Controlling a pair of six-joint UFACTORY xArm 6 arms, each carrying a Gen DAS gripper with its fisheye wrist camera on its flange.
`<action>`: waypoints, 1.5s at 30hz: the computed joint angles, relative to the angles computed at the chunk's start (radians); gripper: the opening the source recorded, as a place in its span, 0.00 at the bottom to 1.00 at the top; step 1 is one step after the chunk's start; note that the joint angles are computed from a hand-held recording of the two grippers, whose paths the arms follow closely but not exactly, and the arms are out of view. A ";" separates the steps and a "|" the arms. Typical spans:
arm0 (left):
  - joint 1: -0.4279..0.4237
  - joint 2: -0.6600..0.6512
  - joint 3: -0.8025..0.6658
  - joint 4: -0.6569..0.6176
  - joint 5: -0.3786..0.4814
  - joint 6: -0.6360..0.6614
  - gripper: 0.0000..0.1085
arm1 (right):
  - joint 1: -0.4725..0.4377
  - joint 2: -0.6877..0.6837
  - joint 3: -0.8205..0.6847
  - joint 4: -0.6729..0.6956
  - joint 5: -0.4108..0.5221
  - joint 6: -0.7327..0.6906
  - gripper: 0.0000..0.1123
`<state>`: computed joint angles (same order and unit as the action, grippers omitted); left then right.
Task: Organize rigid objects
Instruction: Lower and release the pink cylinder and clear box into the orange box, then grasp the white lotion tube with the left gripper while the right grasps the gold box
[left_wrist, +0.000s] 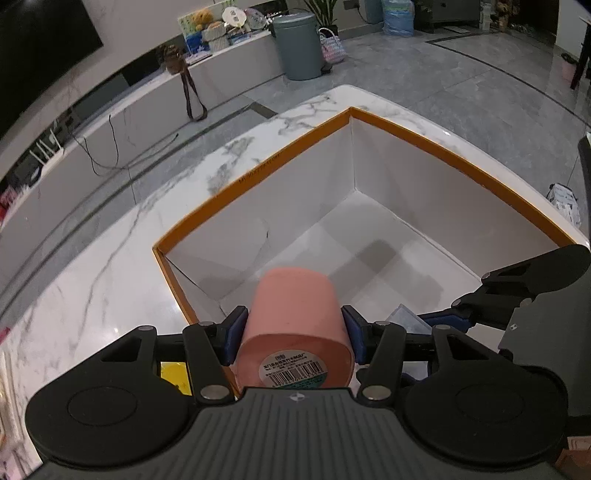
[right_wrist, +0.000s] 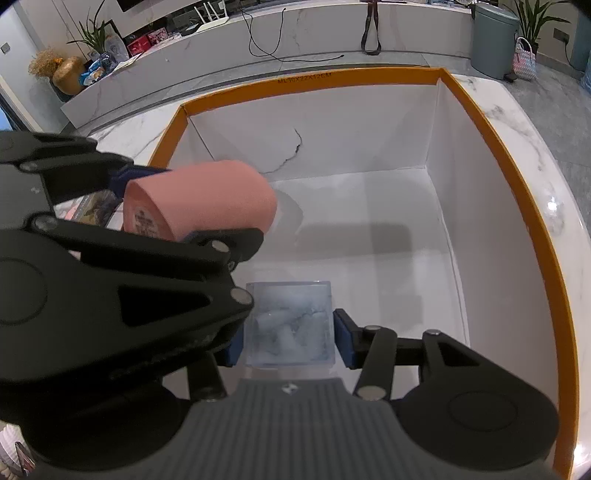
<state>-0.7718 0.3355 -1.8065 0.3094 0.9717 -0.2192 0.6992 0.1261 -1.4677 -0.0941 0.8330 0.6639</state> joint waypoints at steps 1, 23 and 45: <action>0.002 -0.001 0.000 -0.006 0.001 0.001 0.57 | 0.000 0.000 0.000 -0.003 -0.001 0.000 0.45; 0.016 -0.143 0.174 -0.029 -0.159 -0.023 0.66 | 0.028 -0.033 0.014 -0.209 -0.007 0.113 0.64; 0.064 -0.469 0.438 0.115 -0.167 -0.187 0.64 | 0.199 0.011 -0.174 -0.426 0.007 0.129 0.63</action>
<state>-0.7082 -0.1338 -1.3689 0.4246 0.8043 -0.4057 0.8978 0.1369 -1.6416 -0.5204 0.8398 0.7928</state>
